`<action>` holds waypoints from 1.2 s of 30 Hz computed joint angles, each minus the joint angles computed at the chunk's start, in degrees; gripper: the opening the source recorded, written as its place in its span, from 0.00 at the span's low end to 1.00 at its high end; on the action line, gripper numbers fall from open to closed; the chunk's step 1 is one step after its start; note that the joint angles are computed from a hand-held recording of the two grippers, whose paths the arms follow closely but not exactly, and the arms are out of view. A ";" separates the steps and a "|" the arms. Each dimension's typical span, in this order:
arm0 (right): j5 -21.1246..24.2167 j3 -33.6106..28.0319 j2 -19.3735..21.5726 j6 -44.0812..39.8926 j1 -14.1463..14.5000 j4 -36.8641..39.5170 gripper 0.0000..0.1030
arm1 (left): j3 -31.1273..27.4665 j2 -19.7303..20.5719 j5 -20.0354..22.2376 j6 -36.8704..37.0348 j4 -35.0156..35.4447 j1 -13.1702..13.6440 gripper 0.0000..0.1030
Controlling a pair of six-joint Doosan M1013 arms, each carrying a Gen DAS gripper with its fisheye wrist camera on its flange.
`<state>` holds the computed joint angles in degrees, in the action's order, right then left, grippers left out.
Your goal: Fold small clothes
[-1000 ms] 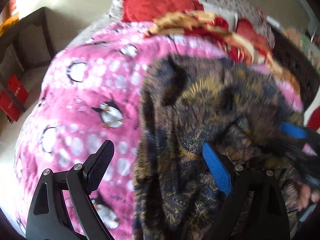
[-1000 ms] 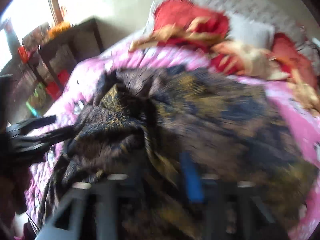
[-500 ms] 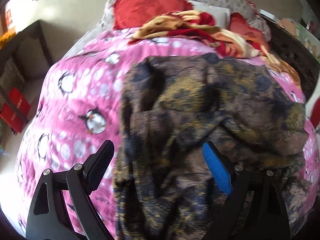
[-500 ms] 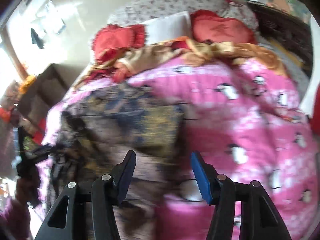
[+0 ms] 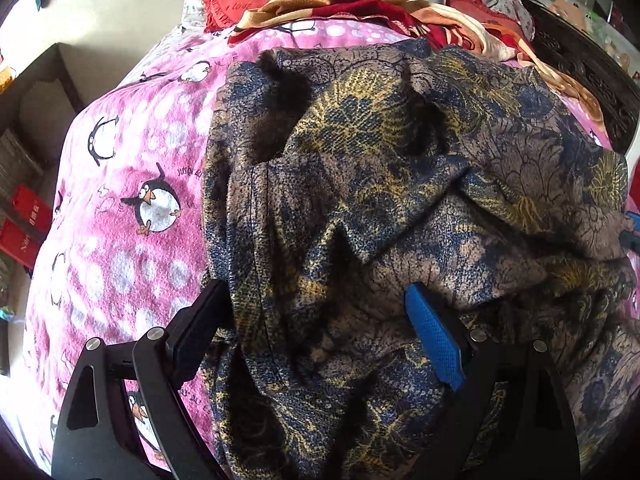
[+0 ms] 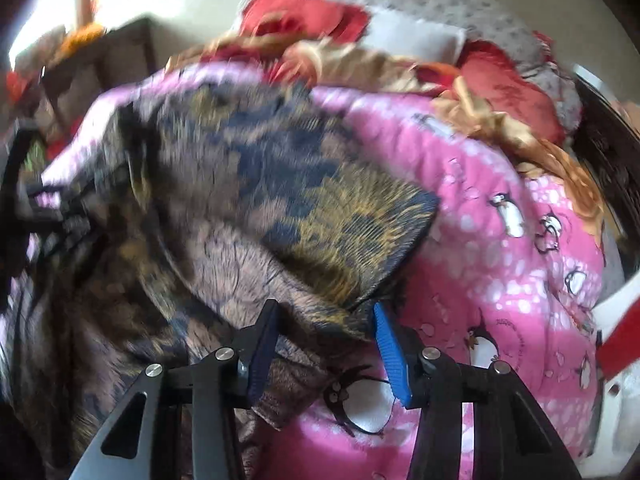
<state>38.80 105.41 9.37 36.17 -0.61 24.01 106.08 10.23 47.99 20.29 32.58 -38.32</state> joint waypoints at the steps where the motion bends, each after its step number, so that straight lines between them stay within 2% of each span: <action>1: -0.95 0.31 -0.11 -0.69 0.14 -0.19 0.14 | 0.35 -0.10 -0.29 -0.44 0.37 -0.01 0.88; 4: -4.54 0.33 -0.89 2.28 0.28 -1.83 0.11 | 1.47 -0.42 -1.29 -3.07 1.18 -0.22 0.93; 6: -7.74 0.46 -1.65 1.24 -0.43 2.42 0.11 | 2.54 -1.02 -2.32 -5.34 2.27 -0.49 0.94; 8: -6.18 -1.18 -0.39 2.74 -1.86 8.72 0.11 | 2.18 -0.52 -1.11 -6.23 3.46 -1.03 0.95; 11: -3.25 -4.21 3.18 11.26 -1.17 3.55 0.14 | 1.95 -0.37 -0.73 -5.76 3.18 -1.02 0.95; 12: -0.45 -5.36 4.12 13.10 -1.91 4.58 0.19 | 2.01 -0.50 -1.17 -5.43 2.82 -0.82 0.95; 13: 0.42 -5.58 4.16 12.87 -2.57 6.84 0.22 | 2.19 -0.68 -1.65 -5.19 2.57 -0.64 0.95; 15: 0.22 -4.35 2.58 11.01 -4.61 13.19 0.28 | 2.24 -0.82 -1.88 -4.58 2.23 -0.51 0.95; 18: -2.03 -2.56 0.07 10.43 -5.28 12.80 0.28 | 2.28 -1.78 -1.70 -5.71 4.24 -0.94 0.95; 22: 3.11 -0.44 -2.10 4.08 -6.83 18.18 0.28 | 3.92 -4.16 -5.02 -10.55 9.73 -1.38 0.95; 24: 3.88 0.75 -2.78 1.85 -6.86 19.76 0.29 | 3.58 -4.05 -5.47 -8.27 8.09 -0.86 0.95; 27: 5.56 1.66 -2.71 2.29 -5.99 18.61 0.30 | 2.24 -2.94 -3.68 -5.06 6.95 0.06 0.95; 29: 6.70 2.18 -2.63 2.12 -5.69 19.17 0.30 | 2.43 -2.86 -6.59 -4.68 6.97 1.04 0.95; 32: 7.53 2.76 -3.08 0.56 -5.43 20.04 0.31 | 1.95 -2.11 -9.43 0.87 -0.14 3.03 0.94; 33: 7.21 2.88 -3.28 0.40 -5.34 20.06 0.33 | 1.97 -2.05 -10.27 1.93 -1.30 3.32 0.87; 34: 6.89 3.00 -3.43 0.13 -5.36 20.27 0.35 | 1.94 -2.00 -10.50 2.73 -1.83 3.38 0.72; 35: 6.58 3.11 -3.57 -0.19 -5.49 20.64 0.38 | 1.49 -1.79 -9.20 3.33 -1.76 3.20 0.61; 36: 5.99 3.20 -3.69 -0.17 -5.71 20.95 0.39 | 1.21 -1.78 -8.33 3.43 -1.50 3.04 0.42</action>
